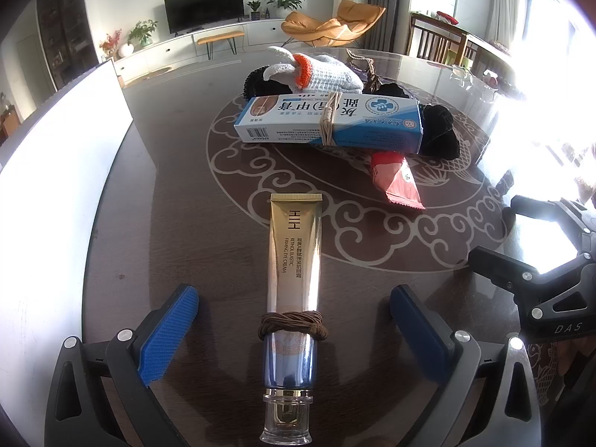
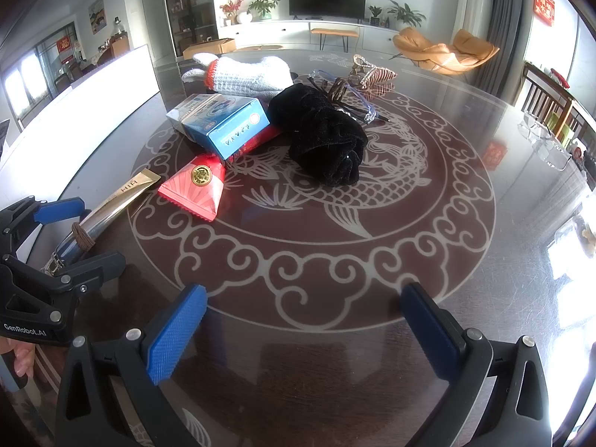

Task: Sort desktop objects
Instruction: 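Lift the gold tube in the left gripper and hold it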

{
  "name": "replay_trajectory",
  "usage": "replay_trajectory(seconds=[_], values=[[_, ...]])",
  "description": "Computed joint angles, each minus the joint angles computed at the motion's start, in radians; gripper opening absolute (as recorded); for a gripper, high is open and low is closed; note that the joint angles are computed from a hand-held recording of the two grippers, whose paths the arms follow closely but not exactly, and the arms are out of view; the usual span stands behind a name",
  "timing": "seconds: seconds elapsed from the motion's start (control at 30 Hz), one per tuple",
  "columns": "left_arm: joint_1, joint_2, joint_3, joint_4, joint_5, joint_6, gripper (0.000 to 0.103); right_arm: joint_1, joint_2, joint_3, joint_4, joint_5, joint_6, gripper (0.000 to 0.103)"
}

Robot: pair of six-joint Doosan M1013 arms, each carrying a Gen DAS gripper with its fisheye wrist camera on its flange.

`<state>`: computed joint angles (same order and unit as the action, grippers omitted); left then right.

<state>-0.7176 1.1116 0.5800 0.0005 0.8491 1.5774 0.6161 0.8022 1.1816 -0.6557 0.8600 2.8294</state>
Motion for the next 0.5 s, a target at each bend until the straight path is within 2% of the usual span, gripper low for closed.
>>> replay_trajectory(seconds=[0.5], values=[[0.001, -0.002, 0.006, -0.001, -0.004, 0.003, 0.103, 0.0, 0.0, 0.0, 0.0, 0.0, 0.0, 0.103]])
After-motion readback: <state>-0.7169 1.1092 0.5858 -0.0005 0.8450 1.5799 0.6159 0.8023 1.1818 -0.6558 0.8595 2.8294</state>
